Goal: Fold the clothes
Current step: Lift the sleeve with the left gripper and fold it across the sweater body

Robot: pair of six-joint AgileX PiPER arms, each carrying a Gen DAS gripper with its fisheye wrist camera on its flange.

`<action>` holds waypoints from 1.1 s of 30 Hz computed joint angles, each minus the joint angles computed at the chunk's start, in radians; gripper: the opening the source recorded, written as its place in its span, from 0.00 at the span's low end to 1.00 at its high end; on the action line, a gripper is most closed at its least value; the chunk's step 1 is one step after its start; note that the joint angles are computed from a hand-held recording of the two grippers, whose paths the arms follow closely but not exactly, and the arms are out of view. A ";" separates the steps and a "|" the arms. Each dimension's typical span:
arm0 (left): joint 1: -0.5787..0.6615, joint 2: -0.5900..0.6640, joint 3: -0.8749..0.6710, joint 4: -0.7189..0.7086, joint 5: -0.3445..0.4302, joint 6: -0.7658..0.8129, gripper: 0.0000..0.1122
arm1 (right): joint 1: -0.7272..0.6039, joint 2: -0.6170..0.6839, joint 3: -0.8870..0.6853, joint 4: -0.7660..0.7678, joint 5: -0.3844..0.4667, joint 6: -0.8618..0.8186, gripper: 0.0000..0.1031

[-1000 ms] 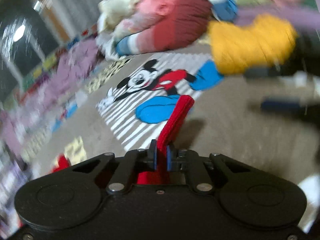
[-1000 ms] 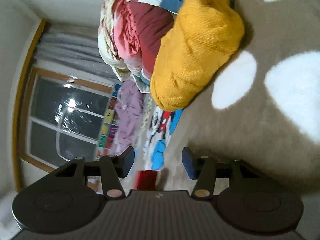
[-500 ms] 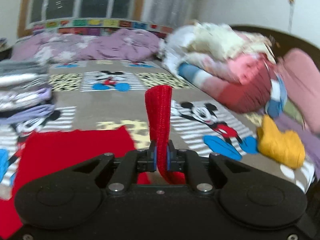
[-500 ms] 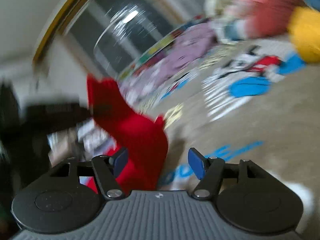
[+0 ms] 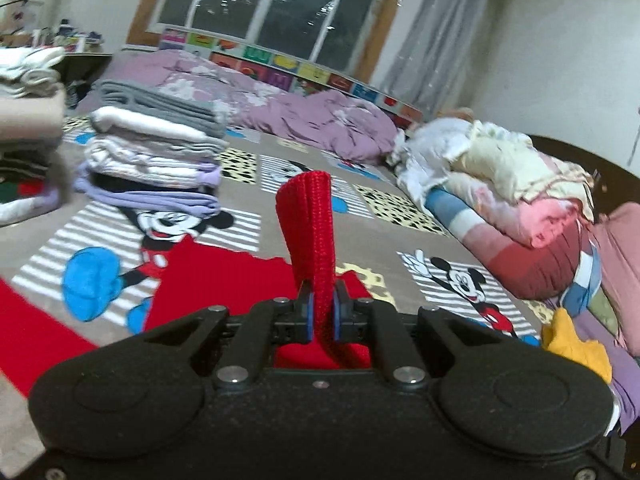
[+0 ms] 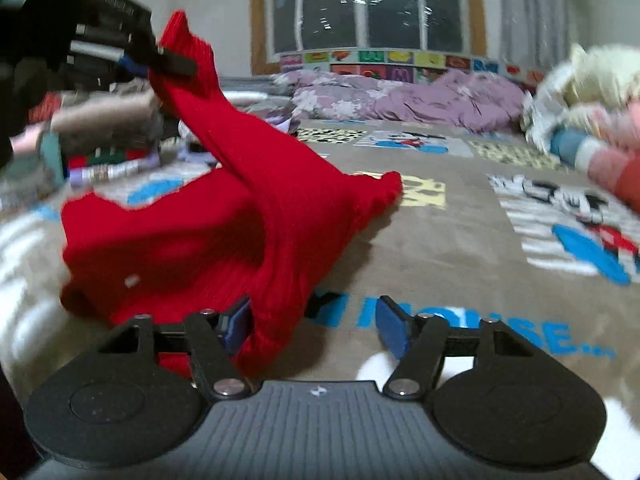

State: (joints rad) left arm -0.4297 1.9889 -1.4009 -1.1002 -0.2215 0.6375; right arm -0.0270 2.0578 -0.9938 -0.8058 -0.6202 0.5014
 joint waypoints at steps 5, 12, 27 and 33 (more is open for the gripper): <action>0.053 -0.058 0.128 0.334 -0.024 -0.353 0.07 | 0.030 -0.002 0.002 0.041 0.023 -0.081 0.55; 0.115 -0.081 0.258 0.628 -0.078 -0.652 0.07 | 0.051 -0.017 0.024 0.081 0.030 -0.153 0.54; 0.165 -0.019 0.320 0.704 -0.077 -0.696 0.07 | 0.041 -0.071 0.084 0.049 0.048 -0.195 0.54; 0.160 0.009 0.285 0.579 -0.030 -0.547 0.07 | -0.027 -0.135 0.096 -0.266 0.073 0.057 0.54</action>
